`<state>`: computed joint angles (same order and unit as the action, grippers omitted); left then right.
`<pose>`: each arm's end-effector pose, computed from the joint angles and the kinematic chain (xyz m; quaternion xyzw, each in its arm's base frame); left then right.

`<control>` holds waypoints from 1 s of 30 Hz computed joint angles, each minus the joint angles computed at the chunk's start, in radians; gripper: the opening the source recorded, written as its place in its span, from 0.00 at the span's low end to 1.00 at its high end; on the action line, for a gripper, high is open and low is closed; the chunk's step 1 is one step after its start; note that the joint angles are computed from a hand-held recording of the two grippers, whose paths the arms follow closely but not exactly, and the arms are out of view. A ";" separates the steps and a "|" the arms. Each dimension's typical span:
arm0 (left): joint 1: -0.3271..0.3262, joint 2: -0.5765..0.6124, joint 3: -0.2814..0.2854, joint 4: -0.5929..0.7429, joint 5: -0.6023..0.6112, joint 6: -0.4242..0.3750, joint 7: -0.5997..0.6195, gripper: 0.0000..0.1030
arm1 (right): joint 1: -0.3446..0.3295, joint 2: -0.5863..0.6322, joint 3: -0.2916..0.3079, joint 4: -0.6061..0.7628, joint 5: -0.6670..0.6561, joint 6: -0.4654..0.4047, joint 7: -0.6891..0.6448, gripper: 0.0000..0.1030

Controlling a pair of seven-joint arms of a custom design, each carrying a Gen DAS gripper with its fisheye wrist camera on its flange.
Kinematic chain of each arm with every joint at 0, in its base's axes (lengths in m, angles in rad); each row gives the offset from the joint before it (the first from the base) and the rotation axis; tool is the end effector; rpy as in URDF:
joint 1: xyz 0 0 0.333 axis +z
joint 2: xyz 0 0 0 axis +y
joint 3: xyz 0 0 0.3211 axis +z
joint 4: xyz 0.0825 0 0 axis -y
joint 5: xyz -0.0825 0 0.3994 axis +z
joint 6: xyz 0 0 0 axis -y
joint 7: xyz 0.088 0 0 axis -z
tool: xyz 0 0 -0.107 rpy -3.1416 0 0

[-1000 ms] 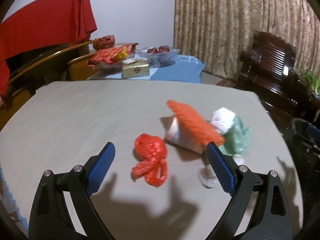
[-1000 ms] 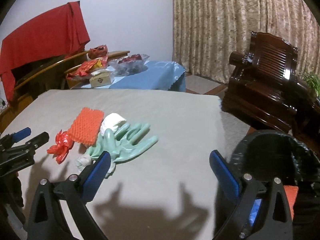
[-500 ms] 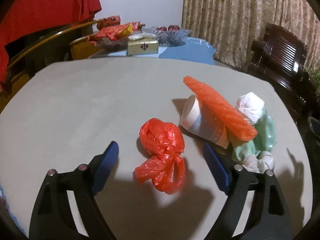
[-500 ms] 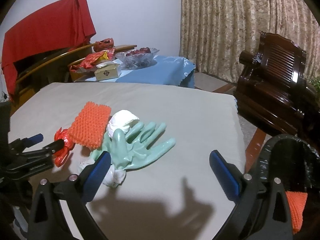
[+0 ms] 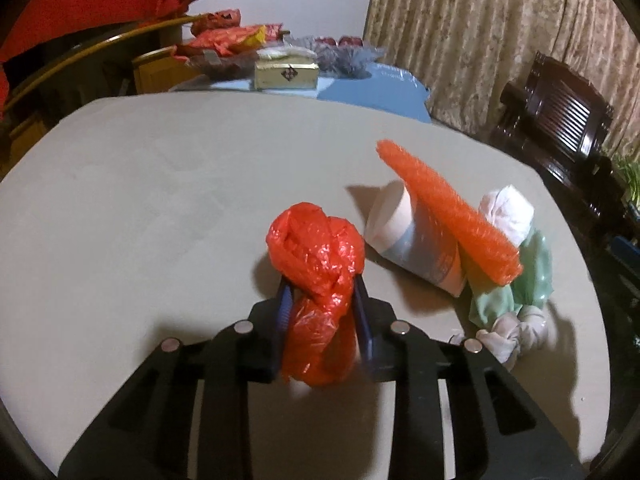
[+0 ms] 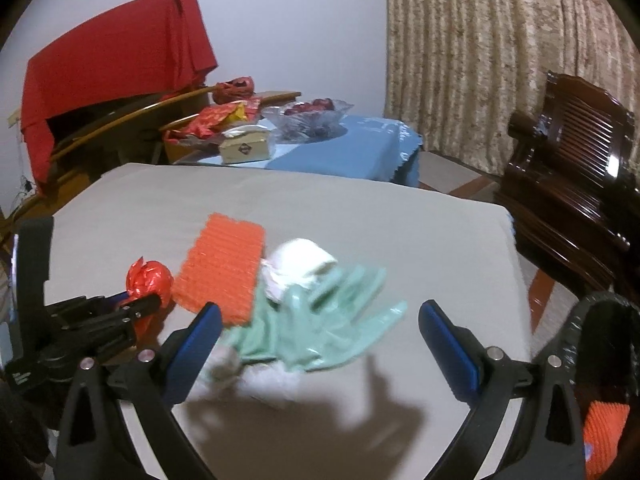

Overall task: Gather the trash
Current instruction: 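Grasp the red plastic bag with the left tool while the right tool grasps the small orange sleeve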

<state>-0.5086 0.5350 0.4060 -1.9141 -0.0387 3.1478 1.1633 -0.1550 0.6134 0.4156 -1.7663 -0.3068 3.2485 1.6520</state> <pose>0.6835 -0.0987 0.3133 -0.7233 0.5832 -0.2722 0.2503 0.7048 0.1643 0.3475 -0.7226 0.5238 -0.2294 0.3885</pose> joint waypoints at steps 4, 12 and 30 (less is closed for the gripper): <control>-0.085 -0.028 0.106 -0.053 0.009 0.020 -0.031 0.26 | -0.013 0.027 0.051 0.030 -0.008 -0.018 -0.032 0.92; -0.211 -0.066 0.261 -0.129 -0.022 0.034 -0.043 0.26 | 0.007 0.078 0.107 0.091 0.027 -0.073 -0.138 0.85; -0.318 -0.093 0.355 -0.169 -0.085 0.051 0.007 0.26 | -0.006 0.107 0.182 0.128 0.242 -0.187 -0.435 0.11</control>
<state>-0.8269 0.4423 0.7613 -2.0833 -0.1237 3.1984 1.1705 -0.1613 0.7203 0.5972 -1.6381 -0.0649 3.0614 1.2172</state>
